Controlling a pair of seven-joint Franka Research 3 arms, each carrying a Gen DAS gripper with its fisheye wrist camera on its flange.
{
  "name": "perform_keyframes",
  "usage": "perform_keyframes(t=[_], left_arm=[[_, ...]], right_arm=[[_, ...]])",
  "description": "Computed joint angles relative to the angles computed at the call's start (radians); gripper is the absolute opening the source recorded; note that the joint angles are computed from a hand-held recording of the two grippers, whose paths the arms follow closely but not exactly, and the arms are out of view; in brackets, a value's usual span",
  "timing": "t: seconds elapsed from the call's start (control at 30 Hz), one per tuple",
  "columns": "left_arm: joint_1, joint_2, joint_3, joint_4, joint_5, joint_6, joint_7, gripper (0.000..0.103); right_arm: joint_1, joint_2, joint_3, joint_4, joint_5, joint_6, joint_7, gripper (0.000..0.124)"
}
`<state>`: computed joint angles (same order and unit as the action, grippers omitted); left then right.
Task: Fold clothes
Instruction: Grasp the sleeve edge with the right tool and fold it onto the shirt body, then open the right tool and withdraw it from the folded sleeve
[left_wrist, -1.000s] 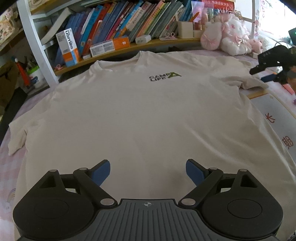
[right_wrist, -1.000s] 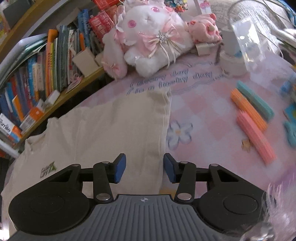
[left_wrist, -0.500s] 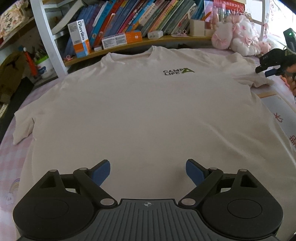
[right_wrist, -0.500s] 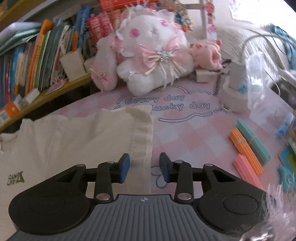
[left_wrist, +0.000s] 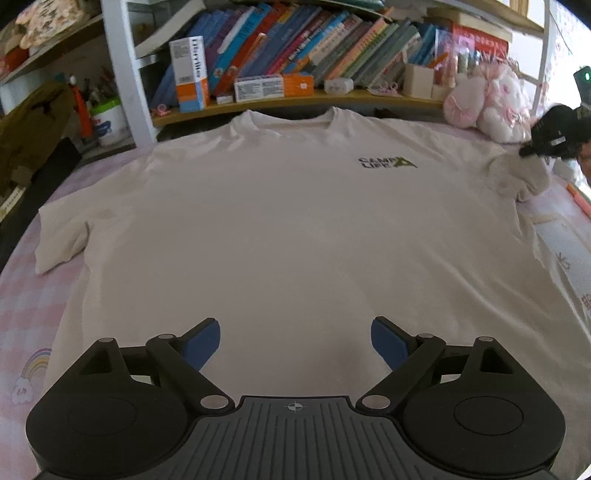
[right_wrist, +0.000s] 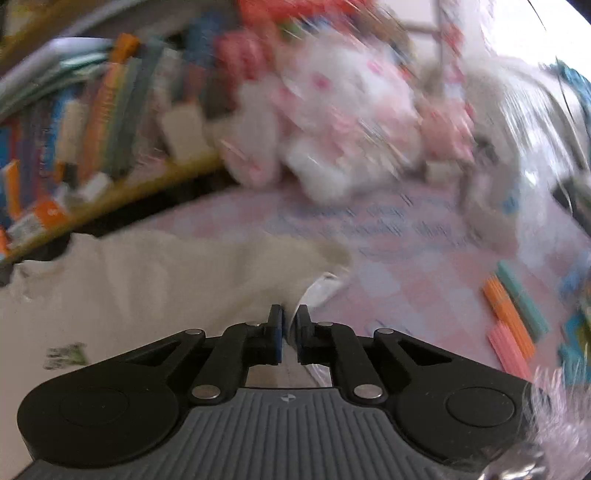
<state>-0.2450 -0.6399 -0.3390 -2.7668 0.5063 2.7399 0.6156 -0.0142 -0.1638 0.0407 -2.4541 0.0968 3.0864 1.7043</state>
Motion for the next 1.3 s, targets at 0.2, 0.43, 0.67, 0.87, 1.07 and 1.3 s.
perform_keyframes(t=[0.2,0.43,0.67,0.87,1.07,1.3], left_arm=[[0.007,-0.072,0.035,-0.056,-0.017,0.014,0.004,0.091],[0.005,-0.156,0.058,-0.114,-0.058,-0.005,0.018,0.091],[0.009,-0.192,0.061,-0.147,-0.099,-0.004,-0.003,0.091],[0.012,-0.182,0.034,-0.129,-0.090,-0.003,-0.009,0.091],[-0.002,-0.190,0.011,-0.122,-0.086,-0.029,-0.041,0.091],[-0.014,-0.183,0.002,-0.106,-0.079,-0.068,-0.083,0.091]], right_arm=[[0.097,-0.012,0.095,0.069,-0.131,-0.018,-0.100,0.007],[0.418,-0.057,-0.036,0.030,0.197,-0.106,-0.449,0.046],[0.345,-0.160,-0.024,-0.012,0.352,-0.201,-0.462,0.049],[0.353,-0.110,-0.018,0.033,0.329,-0.262,-0.567,0.056],[0.304,-0.083,0.062,-0.009,0.170,-0.257,-0.549,0.043],[0.327,-0.107,0.038,-0.062,0.216,-0.152,-0.486,0.014]])
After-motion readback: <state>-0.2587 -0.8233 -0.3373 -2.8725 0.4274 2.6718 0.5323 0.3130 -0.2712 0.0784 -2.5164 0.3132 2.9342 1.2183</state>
